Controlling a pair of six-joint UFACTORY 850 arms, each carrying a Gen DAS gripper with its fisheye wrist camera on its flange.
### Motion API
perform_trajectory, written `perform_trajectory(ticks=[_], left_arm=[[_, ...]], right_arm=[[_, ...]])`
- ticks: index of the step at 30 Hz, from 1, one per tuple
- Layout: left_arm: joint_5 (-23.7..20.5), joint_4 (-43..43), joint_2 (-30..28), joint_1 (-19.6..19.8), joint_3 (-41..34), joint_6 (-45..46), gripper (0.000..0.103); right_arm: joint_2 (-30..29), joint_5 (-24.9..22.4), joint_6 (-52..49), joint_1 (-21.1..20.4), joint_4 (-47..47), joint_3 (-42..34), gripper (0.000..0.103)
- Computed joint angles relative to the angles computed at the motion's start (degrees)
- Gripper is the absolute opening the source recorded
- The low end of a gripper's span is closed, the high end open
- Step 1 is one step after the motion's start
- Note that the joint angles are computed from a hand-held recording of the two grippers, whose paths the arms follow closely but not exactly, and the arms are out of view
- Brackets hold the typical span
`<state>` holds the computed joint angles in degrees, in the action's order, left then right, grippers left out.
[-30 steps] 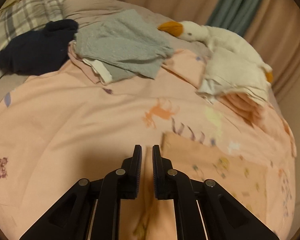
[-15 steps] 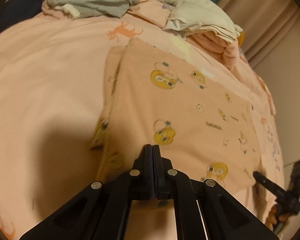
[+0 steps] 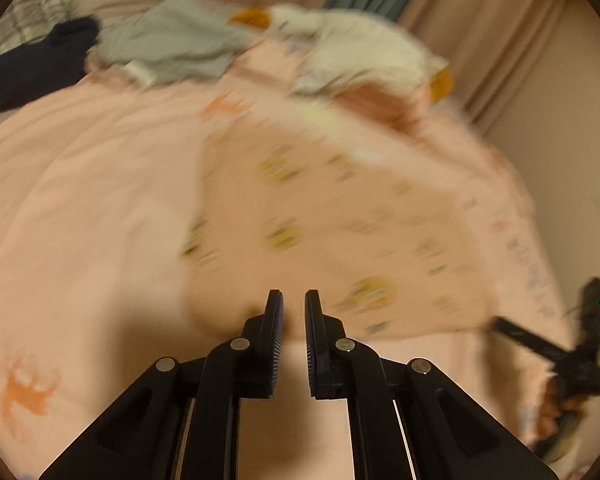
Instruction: Fold small clothes
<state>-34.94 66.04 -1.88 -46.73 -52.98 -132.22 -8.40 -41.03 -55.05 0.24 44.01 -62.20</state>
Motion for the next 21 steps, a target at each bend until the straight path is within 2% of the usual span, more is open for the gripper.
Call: perform_trajectory(ticks=[2, 4, 5, 7, 8, 10, 12, 16, 21], left_arm=[[-3.3, 1.4, -3.3, -0.7, -3.0, 1.1, 0.005], [-6.0, -6.8, -6.9, 0.3, -6.6, 11.3, 0.005], [-5.2, -10.9, -8.0, 1.1, -7.5, 15.0, 0.005], [0.7, -14.5, -8.4, 3.0, -6.0, 16.3, 0.005], [1.5, -13.4, -8.2, 3.0, -5.0, 13.7, 0.005], [-1.1, -10.3, -8.0, 1.9, -4.1, 10.3, 0.005], [-1.1, -10.1, -7.5, 1.6, -3.3, 9.9, 0.005], [-2.3, -10.0, -7.0, 0.8, -2.8, 9.0, 0.005], [-9.3, -14.0, -9.9, -1.4, -6.7, 15.2, 0.006]], right_arm=[[1.1, 2.5, -5.9, 1.4, 5.8, 1.2, 0.014], [0.6, 1.6, -10.4, 2.9, 10.1, 1.3, 0.014], [0.1, 1.4, -10.2, 4.2, 9.6, 1.3, 0.014], [-0.3, 2.9, -8.9, 7.2, 5.7, 1.9, 0.014], [-0.6, 4.6, -6.3, 9.1, 0.8, 2.2, 0.012], [-0.1, 9.2, -3.7, 11.1, -3.8, 3.7, 0.010], [-0.1, 9.0, -5.0, 10.8, -1.9, 3.8, 0.010], [-2.3, 4.2, -2.1, 8.6, 0.7, 1.8, 0.007], [-0.2, 6.8, -0.9, 10.0, -2.1, 3.7, 0.006]])
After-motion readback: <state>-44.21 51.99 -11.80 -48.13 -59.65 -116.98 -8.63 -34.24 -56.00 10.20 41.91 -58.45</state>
